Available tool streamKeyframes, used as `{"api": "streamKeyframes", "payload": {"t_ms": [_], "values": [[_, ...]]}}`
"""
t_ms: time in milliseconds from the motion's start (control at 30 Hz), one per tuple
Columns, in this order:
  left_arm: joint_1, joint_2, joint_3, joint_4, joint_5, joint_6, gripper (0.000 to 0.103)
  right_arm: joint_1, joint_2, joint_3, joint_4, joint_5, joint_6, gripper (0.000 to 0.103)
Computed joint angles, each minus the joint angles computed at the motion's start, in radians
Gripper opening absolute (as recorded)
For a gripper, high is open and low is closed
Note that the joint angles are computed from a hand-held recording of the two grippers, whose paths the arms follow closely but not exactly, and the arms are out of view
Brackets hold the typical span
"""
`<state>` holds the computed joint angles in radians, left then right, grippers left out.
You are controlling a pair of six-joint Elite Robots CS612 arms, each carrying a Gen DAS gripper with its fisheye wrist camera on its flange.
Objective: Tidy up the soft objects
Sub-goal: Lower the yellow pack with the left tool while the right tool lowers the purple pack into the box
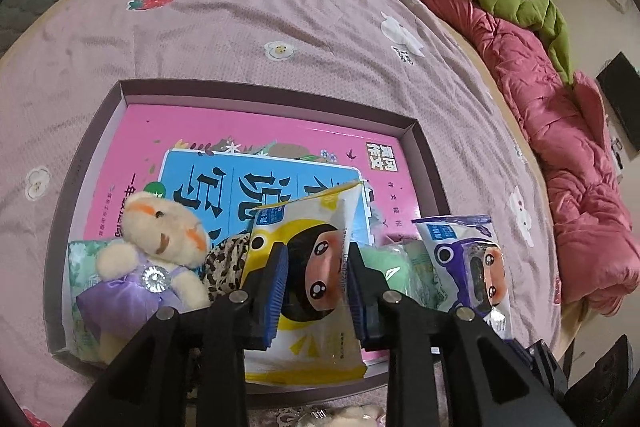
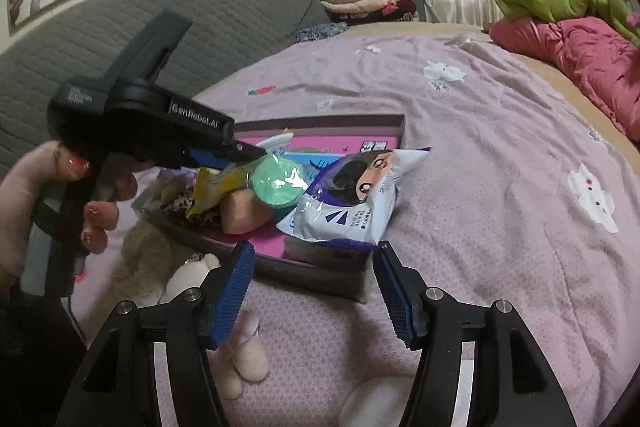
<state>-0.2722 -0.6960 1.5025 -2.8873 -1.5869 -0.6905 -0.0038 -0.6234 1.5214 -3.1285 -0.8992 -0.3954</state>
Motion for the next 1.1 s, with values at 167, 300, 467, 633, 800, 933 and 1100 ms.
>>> {"api": "streamKeyframes", "payload": {"t_ms": [167, 300, 467, 633, 800, 933, 1100], "values": [[0.003, -0.005, 0.011, -0.008, -0.013, 0.000, 0.032, -0.017, 0.014, -0.014, -0.083, 0.004, 0.122, 0.063], [0.001, -0.007, 0.016, -0.008, -0.010, 0.006, 0.033, -0.006, 0.039, -0.053, -0.134, -0.048, 0.158, 0.065], [-0.003, -0.010, 0.019, -0.003, -0.002, 0.019, 0.034, 0.016, 0.071, -0.124, -0.057, -0.077, 0.168, 0.068], [-0.001, -0.014, 0.023, 0.007, -0.010, 0.027, 0.036, 0.028, 0.074, -0.136, -0.008, -0.021, 0.109, 0.068], [0.002, -0.011, 0.022, 0.010, -0.013, 0.021, 0.042, 0.040, 0.074, -0.138, 0.043, -0.020, 0.048, 0.068], [0.000, -0.015, 0.026, 0.008, -0.006, 0.026, 0.042, 0.039, 0.076, -0.139, 0.042, -0.017, 0.057, 0.068], [-0.006, -0.023, 0.037, -0.008, 0.014, 0.041, 0.044, 0.032, 0.074, -0.127, -0.010, -0.011, 0.078, 0.068]]}}
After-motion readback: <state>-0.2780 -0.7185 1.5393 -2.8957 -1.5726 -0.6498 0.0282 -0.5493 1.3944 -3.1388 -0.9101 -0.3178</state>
